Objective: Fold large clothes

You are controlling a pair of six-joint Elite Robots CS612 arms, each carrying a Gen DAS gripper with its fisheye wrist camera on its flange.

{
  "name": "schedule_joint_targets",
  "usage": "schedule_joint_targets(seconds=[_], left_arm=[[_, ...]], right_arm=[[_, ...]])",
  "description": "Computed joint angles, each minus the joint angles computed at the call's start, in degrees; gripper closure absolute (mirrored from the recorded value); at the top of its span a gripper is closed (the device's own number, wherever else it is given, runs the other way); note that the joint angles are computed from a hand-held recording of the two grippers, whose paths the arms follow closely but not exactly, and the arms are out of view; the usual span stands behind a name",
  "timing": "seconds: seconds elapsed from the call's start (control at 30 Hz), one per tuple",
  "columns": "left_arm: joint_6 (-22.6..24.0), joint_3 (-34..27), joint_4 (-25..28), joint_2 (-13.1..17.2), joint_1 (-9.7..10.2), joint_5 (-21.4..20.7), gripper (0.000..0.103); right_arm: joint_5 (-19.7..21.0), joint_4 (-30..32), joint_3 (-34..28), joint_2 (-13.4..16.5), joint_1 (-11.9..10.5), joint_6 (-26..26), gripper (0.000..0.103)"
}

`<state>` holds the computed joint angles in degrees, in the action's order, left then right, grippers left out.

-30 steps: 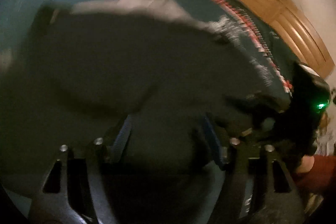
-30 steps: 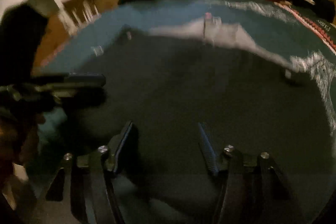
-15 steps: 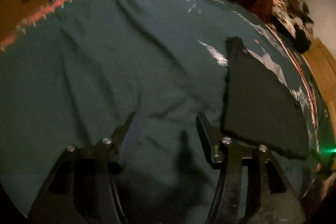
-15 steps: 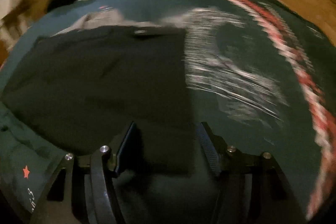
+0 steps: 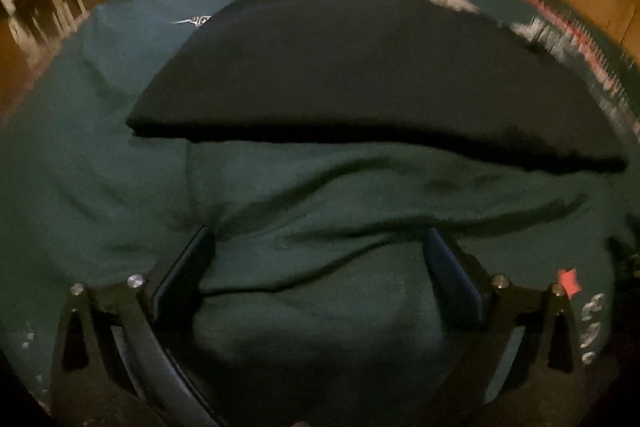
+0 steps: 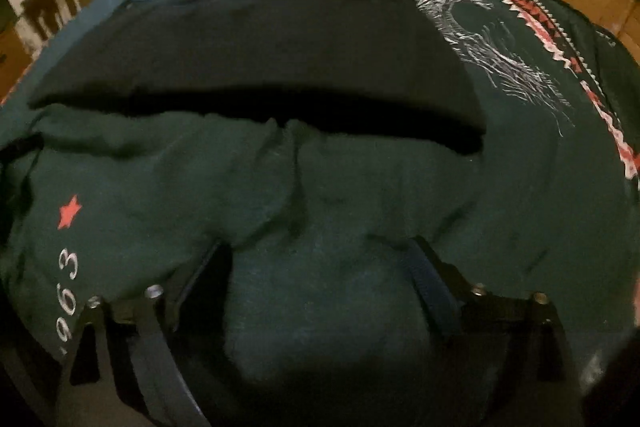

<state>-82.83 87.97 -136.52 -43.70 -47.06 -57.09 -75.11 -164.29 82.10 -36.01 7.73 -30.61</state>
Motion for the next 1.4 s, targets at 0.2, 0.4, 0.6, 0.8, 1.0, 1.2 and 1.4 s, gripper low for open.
schedule_joint_targets(seconds=[0.2, 0.4, 0.6, 0.8, 1.0, 1.2, 1.4], left_arm=[[0.3, -4.4, 7.1, 1.5, 0.77, -1.2, 0.000], [-1.8, -6.8, 11.4, 2.7, 0.58, -0.1, 0.000], [-1.8, -5.8, 9.9, 2.9, 0.08, 2.5, 0.000], [-1.8, -5.6, 9.6, 2.8, 0.05, 2.4, 0.000], [-1.8, -5.6, 9.4, 2.8, 0.01, 2.6, 0.000], [-1.9, -5.7, 9.5, 2.9, -0.04, 2.9, 0.000], [-2.0, -6.0, 9.6, 3.1, -0.03, 3.1, 0.000]], right_arm=[[-0.3, -0.2, 0.1, 0.2, -0.2, 1.8, 0.000], [-0.1, -0.1, -0.8, 0.7, -0.2, 3.8, 0.000], [-2.7, -2.5, -0.5, 1.0, 0.4, 6.4, 0.000], [-1.7, -1.6, -0.7, 0.9, 0.3, 6.3, 0.000], [-2.4, -2.1, -0.6, 0.9, 0.4, 5.9, 0.000], [-2.5, -2.1, -0.7, 0.9, 0.4, 5.8, 0.000], [-2.5, -2.1, -0.7, 1.0, 0.4, 5.7, 0.000]])
